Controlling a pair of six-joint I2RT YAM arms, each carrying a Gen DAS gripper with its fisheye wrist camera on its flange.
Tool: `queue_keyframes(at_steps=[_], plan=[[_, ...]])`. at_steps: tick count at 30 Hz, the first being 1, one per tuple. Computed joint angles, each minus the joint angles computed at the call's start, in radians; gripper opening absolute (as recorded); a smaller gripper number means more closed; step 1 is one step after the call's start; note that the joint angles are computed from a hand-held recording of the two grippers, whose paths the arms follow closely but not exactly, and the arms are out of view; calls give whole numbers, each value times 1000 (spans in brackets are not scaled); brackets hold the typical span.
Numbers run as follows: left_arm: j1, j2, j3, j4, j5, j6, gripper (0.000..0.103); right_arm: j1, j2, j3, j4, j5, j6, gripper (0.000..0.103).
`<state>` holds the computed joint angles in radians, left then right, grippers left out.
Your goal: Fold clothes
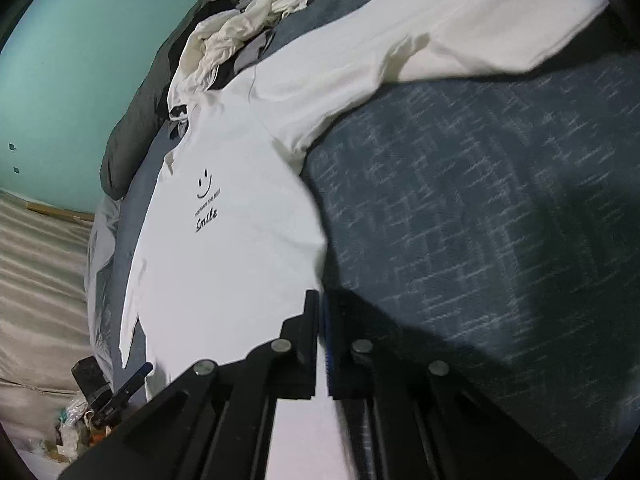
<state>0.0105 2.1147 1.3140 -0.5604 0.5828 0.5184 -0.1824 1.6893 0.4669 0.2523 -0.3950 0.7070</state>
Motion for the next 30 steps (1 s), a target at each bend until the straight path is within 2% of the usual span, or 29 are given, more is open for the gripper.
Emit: queue_keyframes(at_steps=[5,8,10,12,17,19,20,24,30], plan=[[3,4,6,-3,0,5,103,-38,-4,30,-18,6,8,7],[2,12,10,-1,-5,4,103,-11,30,94,-49,16,-6,15],[1,15,8,1,-10,3,103,10,69,136,-57,33,1,30],[-3,16,3,4,-13,6,103,27,115,181,-50,56,22,33],[-11,23,0,8,-22,15,103,47,181,248,-59,134,36,32],[-11,28,6,6,-23,13,103,61,194,279,-106,180,23,10],[-11,31,10,5,-23,12,103,62,194,286,-129,205,23,9],[-10,37,17,4,-22,10,103,43,137,224,-85,269,46,9],[-14,35,12,11,-28,8,103,-19,18,137,-97,270,24,9]])
